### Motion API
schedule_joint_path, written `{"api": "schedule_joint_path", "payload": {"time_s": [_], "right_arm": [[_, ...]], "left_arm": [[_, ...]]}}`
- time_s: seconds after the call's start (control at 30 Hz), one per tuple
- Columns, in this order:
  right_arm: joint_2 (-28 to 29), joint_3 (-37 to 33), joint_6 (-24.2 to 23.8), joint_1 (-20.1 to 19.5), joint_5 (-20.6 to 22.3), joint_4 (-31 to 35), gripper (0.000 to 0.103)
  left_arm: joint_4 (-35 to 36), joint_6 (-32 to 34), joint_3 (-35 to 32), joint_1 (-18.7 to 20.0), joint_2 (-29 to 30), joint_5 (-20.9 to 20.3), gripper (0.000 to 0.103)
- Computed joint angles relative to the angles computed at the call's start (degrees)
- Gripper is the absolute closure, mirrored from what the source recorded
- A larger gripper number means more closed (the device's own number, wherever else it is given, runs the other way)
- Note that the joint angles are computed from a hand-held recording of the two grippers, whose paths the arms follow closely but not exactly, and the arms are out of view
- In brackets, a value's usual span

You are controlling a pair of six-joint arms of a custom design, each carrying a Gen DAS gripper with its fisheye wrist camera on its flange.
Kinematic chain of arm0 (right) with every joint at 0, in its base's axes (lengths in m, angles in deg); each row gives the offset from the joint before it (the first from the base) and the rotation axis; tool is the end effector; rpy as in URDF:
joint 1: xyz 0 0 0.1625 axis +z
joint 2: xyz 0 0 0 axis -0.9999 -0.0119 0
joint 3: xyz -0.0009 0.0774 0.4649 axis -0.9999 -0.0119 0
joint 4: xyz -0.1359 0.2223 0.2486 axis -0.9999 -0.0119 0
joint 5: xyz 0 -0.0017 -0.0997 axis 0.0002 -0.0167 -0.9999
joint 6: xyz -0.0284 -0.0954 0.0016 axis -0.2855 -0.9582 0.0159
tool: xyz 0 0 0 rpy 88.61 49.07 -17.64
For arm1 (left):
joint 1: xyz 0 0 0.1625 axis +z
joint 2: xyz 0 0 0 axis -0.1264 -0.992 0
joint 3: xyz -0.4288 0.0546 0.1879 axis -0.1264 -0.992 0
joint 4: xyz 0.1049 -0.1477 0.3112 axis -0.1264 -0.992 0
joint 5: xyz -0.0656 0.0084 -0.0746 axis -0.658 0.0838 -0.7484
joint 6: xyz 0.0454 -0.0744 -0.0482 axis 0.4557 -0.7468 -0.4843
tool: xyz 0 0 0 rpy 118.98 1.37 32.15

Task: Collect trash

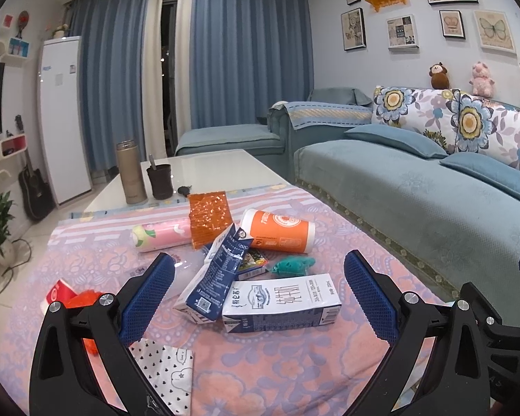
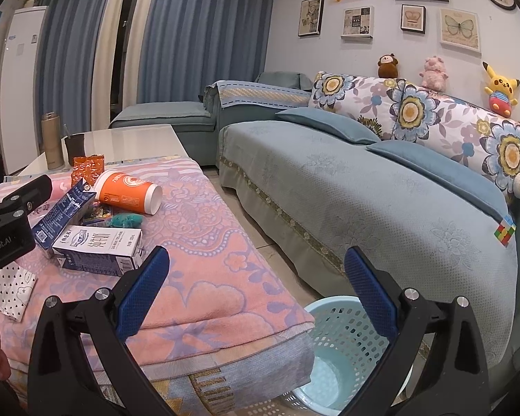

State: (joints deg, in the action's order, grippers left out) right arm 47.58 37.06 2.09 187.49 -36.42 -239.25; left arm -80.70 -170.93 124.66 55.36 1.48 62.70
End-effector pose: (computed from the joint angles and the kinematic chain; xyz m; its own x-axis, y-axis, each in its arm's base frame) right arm 0.2122 -0.7700 0.2669 -0.6165 -0.2163 0.7571 -0.7604 0.4132 -0.5011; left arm -0.3511 -0.7343 0.1535 -0.6301 -0.3842 -0.6748 0.5630 0.3724 -0.7378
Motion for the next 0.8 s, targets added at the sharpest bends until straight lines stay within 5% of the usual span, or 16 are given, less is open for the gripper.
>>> {"api": "schedule_joint_path", "payload": {"time_s": [0.8], "right_arm": [[-0.1,0.0,0.3,-0.2,0.0,1.5,0.007]], "left_arm": [[-0.5,-0.7,1.3,0.1,-0.7,1.1,0.008]]}}
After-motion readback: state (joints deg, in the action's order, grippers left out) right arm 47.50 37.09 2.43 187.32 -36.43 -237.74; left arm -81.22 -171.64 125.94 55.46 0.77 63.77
